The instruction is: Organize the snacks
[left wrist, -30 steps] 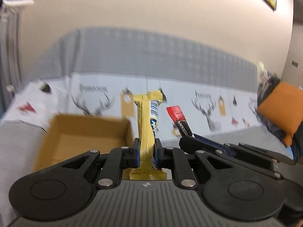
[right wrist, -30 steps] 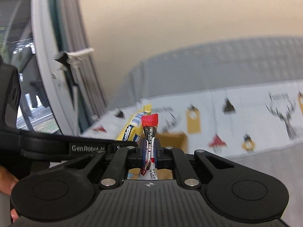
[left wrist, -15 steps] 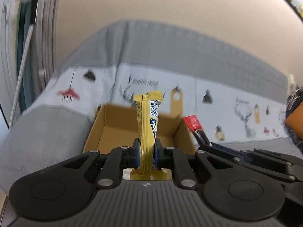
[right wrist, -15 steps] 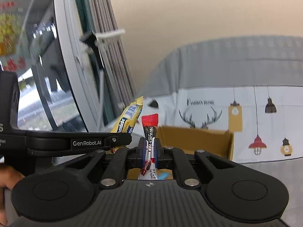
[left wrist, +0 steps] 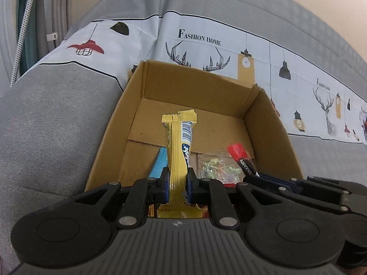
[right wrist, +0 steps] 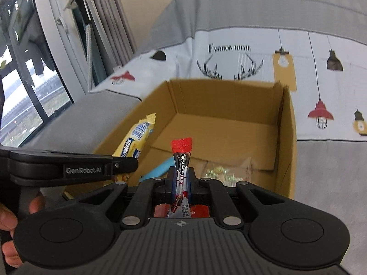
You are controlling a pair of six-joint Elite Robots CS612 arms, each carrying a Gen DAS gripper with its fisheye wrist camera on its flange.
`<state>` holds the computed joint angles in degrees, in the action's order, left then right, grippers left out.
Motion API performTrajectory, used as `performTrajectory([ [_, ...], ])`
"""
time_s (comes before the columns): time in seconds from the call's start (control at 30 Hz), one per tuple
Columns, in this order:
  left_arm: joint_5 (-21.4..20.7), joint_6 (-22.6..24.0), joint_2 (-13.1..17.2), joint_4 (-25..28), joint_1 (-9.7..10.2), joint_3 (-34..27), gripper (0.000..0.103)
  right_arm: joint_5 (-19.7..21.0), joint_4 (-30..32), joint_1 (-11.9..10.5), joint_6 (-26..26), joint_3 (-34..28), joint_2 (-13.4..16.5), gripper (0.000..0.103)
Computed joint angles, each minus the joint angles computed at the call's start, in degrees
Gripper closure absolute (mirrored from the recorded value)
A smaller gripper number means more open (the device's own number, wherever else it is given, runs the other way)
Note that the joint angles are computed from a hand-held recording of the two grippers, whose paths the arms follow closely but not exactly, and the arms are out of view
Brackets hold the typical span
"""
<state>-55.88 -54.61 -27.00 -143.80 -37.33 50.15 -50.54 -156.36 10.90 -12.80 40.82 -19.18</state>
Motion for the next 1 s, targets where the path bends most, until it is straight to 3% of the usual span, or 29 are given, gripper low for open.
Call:
performTrajectory([
  [0.07,0.2,0.5,-0.4,-0.8,-0.1,0.7,0.088,-0.4,0.6,0.1,-0.4,-0.4,0.2,0.093],
  [0.13,1.2,0.7,-0.7,-0.3,-0.41,0.6,0.077,-2.6,0.6,0.4,-1.0,0.4,-0.4,0.087],
  [0.17,1.3,0.4,-1.1,0.1,-0.58,0.8,0.045,-4.1,0.5,0.6,-0.7,0.5,-0.6,0.077],
  [0.2,1.7,0.0,-1.5,0.1,-0.82,1.0,0.032,-5.3,0.1,0.7,0.0,1.0,-1.0,0.067],
  [0.23,2.7,0.4,-2.0,-0.8,-1.24,1.6,0.032,-5.2,-0.9,0.6,0.7,1.9,-1.5,0.052],
  [0.37,4.4,1.7,-4.0,-2.0,-2.8,2.9,0.031,-4.1,-3.6,0.0,0.7,7.2,-5.0,0.054],
  [0.47,4.5,1.1,-6.0,-1.7,-4.04,4.2,0.022,-3.0,-7.7,-0.6,1.4,12.9,-8.8,0.054],
  [0.57,8.9,-0.2,-7.9,0.2,-5.95,5.5,0.015,-2.5,-11.2,-1.2,1.0,18.5,-12.8,0.053],
  [0.63,12.2,-0.9,-8.9,3.6,-7.3,5.4,0.011,-1.7,-12.2,-1.8,2.2,22.1,-15.5,0.05],
  [0.7,13.9,-2.9,-9.6,7.8,-8.41,4.8,0.001,1.1,-11.1,-2.7,3.8,25.1,-17.8,0.047],
  [0.77,14.8,-4.0,-10.5,10.1,-9.54,4.5,0.0,2.2,-11.2,-3.4,4.6,27.8,-19.9,0.04],
  [0.87,17.1,-6.9,-11.4,14.6,-10.99,4.1,0.0,1.1,-12.8,-4.0,5.9,31.9,-23.0,0.029],
  [1.0,18.2,-13.1,-11.2,28.0,-12.14,-0.3,0.0,-3.2,-13.5,-4.2,7.4,35.8,-26.3,0.018],
])
